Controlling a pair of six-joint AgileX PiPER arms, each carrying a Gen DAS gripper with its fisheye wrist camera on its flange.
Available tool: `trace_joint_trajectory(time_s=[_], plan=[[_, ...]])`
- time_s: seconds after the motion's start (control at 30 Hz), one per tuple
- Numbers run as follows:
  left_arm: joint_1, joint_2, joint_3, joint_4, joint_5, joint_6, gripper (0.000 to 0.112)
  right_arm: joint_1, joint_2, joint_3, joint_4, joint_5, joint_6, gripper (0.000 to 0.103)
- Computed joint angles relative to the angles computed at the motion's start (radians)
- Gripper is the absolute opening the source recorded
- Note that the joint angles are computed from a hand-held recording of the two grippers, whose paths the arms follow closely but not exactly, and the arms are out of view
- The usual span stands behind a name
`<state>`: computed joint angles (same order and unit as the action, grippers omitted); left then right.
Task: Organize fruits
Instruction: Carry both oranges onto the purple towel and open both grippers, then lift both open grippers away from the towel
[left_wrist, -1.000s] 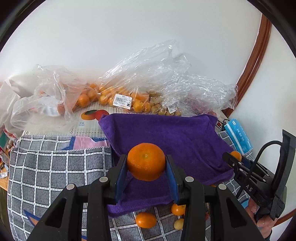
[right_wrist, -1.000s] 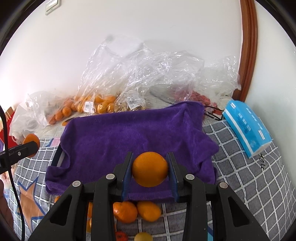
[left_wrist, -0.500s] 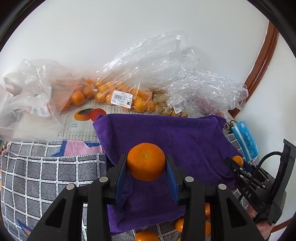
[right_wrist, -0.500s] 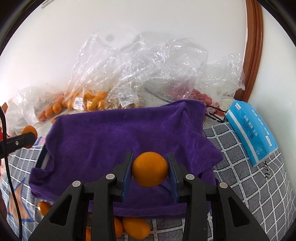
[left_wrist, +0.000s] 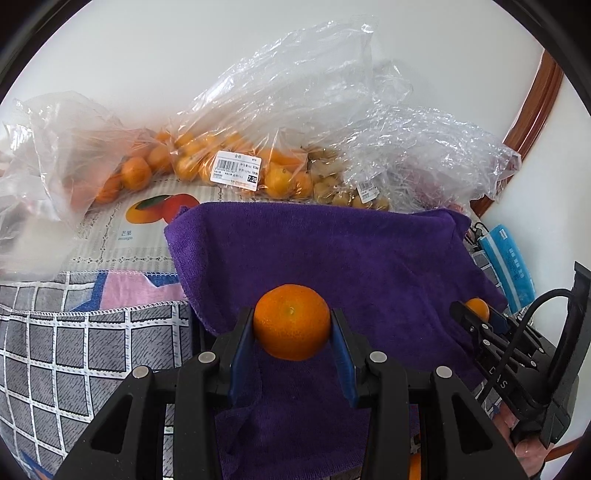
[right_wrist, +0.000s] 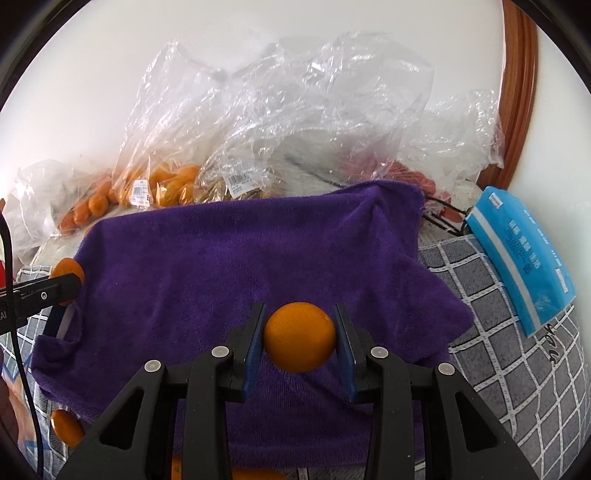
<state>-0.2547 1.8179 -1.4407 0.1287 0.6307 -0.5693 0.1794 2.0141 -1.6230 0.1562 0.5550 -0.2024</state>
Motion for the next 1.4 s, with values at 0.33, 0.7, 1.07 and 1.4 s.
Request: trace_joint_trajectory(time_s=[0.33, 0.7, 1.07, 1.4], plan=[[0.003, 0.038, -0.020, -0.045, 0.018, 0.046, 0.038, 0.009, 0.029, -0.002, 0.011, 0.010, -0.015, 0.036], [0.006, 0.070, -0.041, -0.078, 0.036, 0.088, 0.038, 0.015, 0.045, -0.014, -0.019, 0.020, 0.005, 0.041], [-0.013, 0.046, -0.041, -0.054, 0.047, 0.080, 0.051, 0.002, -0.007, 0.010, -0.028, 0.022, 0.027, 0.060], [-0.053, -0.072, 0.022, 0.036, 0.045, 0.000, 0.054, -0.010, -0.102, 0.081, -0.021, 0.063, 0.058, 0.078]])
